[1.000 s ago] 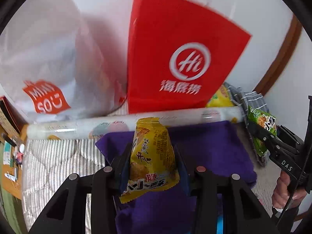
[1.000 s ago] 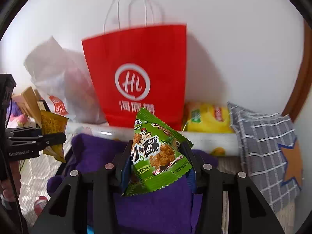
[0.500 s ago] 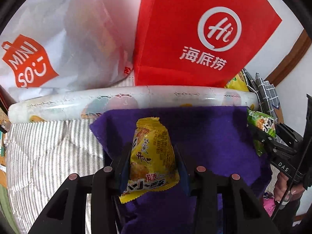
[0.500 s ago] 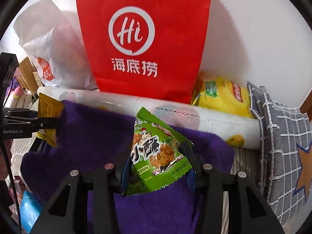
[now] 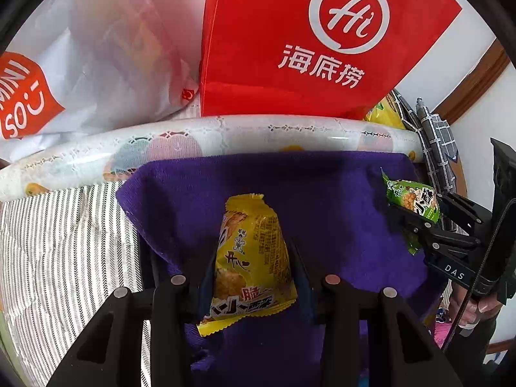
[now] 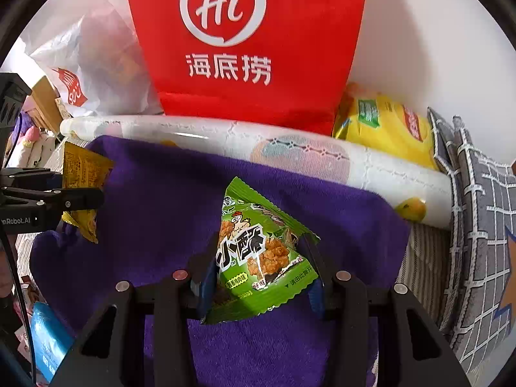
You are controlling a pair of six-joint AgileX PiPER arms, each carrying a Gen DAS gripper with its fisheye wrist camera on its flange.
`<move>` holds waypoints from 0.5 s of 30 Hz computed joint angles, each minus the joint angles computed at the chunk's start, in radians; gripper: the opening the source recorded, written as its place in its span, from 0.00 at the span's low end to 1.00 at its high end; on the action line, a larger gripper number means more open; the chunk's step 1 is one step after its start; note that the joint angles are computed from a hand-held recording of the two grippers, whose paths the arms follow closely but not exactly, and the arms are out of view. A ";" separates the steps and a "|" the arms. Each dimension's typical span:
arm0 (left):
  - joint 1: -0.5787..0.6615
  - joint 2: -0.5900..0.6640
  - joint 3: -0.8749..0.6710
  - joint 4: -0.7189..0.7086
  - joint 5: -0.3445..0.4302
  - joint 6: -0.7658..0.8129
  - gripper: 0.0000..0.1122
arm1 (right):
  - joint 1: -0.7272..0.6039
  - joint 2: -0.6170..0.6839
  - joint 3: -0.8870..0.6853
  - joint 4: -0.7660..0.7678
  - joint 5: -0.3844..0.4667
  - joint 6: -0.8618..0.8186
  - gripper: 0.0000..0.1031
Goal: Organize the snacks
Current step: 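Carry both bags onto the purple towel and open both grippers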
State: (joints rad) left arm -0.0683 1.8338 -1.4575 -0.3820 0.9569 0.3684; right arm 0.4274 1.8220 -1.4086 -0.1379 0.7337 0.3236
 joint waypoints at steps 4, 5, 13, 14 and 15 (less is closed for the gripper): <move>-0.004 0.010 -0.006 0.005 0.010 -0.004 0.36 | 0.000 0.006 -0.006 0.014 0.011 -0.007 0.46; -0.005 0.011 -0.007 0.007 0.010 -0.004 0.36 | 0.000 0.004 -0.004 0.014 0.010 -0.010 0.48; -0.008 -0.007 -0.013 -0.018 0.018 0.011 0.59 | 0.038 -0.072 0.020 -0.091 0.005 0.068 0.75; -0.007 -0.013 -0.012 -0.024 0.020 0.016 0.60 | 0.045 -0.086 0.024 -0.113 0.007 0.091 0.76; -0.007 -0.021 -0.013 -0.025 0.022 0.018 0.61 | 0.054 -0.100 0.026 -0.143 0.013 0.123 0.77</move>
